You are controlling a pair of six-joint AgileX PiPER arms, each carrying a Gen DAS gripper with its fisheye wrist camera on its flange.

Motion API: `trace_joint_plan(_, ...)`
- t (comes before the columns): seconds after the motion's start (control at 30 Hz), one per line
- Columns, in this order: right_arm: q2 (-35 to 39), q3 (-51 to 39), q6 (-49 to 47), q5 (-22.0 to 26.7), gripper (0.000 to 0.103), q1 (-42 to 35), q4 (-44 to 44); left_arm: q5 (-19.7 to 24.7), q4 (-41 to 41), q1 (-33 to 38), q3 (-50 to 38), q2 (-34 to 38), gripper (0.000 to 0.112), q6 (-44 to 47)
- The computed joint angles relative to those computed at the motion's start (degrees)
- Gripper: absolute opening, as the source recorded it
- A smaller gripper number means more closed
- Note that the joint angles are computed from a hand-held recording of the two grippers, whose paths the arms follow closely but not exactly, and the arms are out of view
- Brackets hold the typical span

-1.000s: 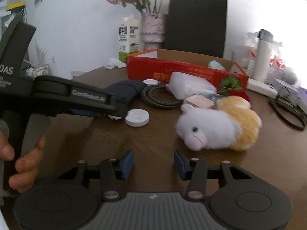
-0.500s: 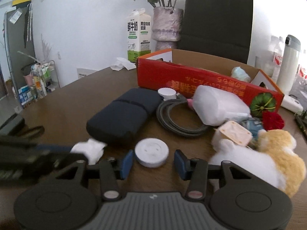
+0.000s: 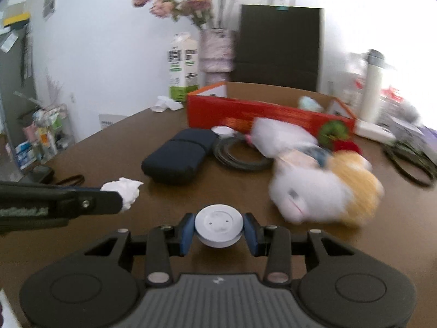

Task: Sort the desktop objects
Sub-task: 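Grasp the white tissue with the left tool while the right tool grasps the white puck, then carry tissue and puck into the box and open both tools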

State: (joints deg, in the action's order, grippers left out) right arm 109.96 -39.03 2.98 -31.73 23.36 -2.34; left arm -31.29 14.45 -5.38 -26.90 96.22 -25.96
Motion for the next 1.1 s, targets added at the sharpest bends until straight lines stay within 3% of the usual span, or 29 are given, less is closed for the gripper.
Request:
trace_joint_plan(0.13,-4.83,9.35,-1.17,-4.52,0.038,-0.71,4.64,-0.97,-3.43,-4.68,3.40,-2.73,0.016,3.39)
trace_joint_plan(0.27,-8.79,16.57,-0.31,-9.51,0.038,-3.01,4.72,-1.54,-12.61,-10.72,6.57,-6.29,0.016,10.44)
trace_joint_plan(0.43,-11.43,19.84,1.65,-11.88,0.038,-5.33,1.69,-1.89,-22.14,-16.27,8.88,-9.33,0.016,16.93)
trace_joint_plan(0.63,-12.05,20.33,2.94,-12.93,0.038,-6.59,-0.99,-1.03,-23.49,-16.38,8.00,-9.49,0.016,18.47)
trace_joint_plan(0.77,-12.23,17.95,3.09,-11.10,0.038,-6.97,-1.82,0.50,-20.38,-13.28,4.66,-8.42,0.016,17.82)
trace_joint_plan(0.87,-12.40,13.63,4.06,-8.23,0.038,-8.18,-4.70,4.17,-15.15,-9.10,-1.20,-7.34,0.016,15.98)
trace_joint_plan(0.93,-12.22,8.49,6.73,-4.68,0.038,-9.98,-9.96,6.98,-13.44,-7.07,-6.95,-5.72,0.016,16.03)
trace_joint_plan(1.0,-10.75,0.73,12.86,-0.29,0.038,-12.35,-18.35,13.59,-8.94,-4.57,-16.50,-2.93,0.016,14.60)
trace_joint_plan(1.1,-5.23,-15.90,25.51,7.82,0.038,-14.21,-32.55,20.37,5.77,-1.22,-33.67,5.02,0.016,2.92)
